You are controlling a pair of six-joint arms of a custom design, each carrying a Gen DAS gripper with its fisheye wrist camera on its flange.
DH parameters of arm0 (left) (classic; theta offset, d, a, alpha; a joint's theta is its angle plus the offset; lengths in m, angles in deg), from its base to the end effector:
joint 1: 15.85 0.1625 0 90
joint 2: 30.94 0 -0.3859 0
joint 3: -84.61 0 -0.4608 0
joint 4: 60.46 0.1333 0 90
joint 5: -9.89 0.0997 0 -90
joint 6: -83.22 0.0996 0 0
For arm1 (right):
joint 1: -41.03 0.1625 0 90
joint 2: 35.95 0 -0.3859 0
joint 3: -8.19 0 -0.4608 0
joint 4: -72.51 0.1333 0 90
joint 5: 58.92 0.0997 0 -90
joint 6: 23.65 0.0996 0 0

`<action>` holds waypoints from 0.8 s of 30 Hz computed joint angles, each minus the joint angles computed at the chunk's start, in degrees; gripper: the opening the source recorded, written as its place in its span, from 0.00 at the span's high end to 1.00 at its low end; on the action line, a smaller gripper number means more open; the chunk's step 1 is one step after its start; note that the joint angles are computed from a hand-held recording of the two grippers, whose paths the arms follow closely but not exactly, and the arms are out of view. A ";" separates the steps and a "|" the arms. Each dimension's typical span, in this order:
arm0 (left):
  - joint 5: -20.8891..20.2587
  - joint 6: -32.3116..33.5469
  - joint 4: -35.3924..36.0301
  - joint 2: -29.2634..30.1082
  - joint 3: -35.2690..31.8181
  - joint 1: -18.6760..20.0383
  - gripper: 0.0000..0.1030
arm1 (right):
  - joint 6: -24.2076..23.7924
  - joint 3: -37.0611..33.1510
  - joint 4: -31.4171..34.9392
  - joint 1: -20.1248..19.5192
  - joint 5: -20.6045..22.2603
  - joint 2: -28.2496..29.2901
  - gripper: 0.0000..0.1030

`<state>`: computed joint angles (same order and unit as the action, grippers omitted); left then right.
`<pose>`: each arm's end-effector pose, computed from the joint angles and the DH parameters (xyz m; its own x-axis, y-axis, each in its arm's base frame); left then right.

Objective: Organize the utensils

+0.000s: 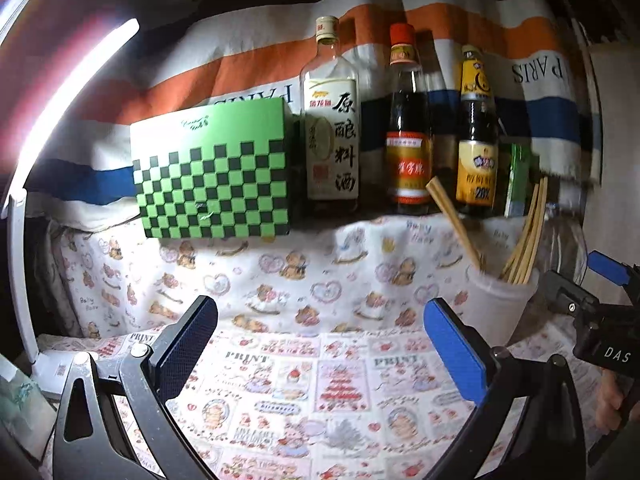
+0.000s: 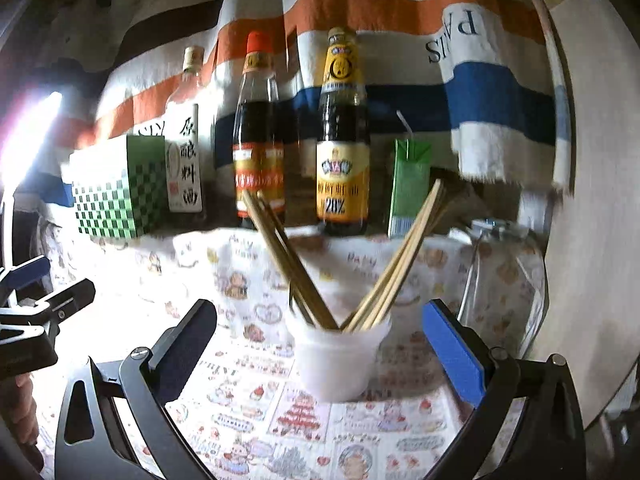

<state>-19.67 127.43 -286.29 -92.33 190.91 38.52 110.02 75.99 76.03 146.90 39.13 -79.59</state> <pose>-0.1467 -0.5822 0.2764 -0.6571 -0.3098 -0.6872 0.6262 0.2832 -0.7264 0.3174 -0.6799 0.1061 -0.5892 -0.4278 0.6855 -0.8011 0.1990 -0.5644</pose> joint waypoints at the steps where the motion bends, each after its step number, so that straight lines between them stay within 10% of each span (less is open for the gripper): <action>1: -0.07 0.20 -0.67 0.07 0.19 0.20 0.01 | -0.25 0.00 0.14 -0.04 0.34 0.20 0.00; 13: -0.51 6.17 -8.36 2.84 -0.39 0.86 0.01 | -1.89 0.93 -2.00 -1.16 0.58 0.61 0.00; 24: 1.39 -2.96 -0.21 1.05 0.06 2.04 0.01 | -0.63 -0.64 -0.44 -1.03 2.55 1.60 0.00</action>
<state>-18.28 124.47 -286.51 -91.28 190.97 40.57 109.39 75.34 75.60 145.88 41.68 -77.99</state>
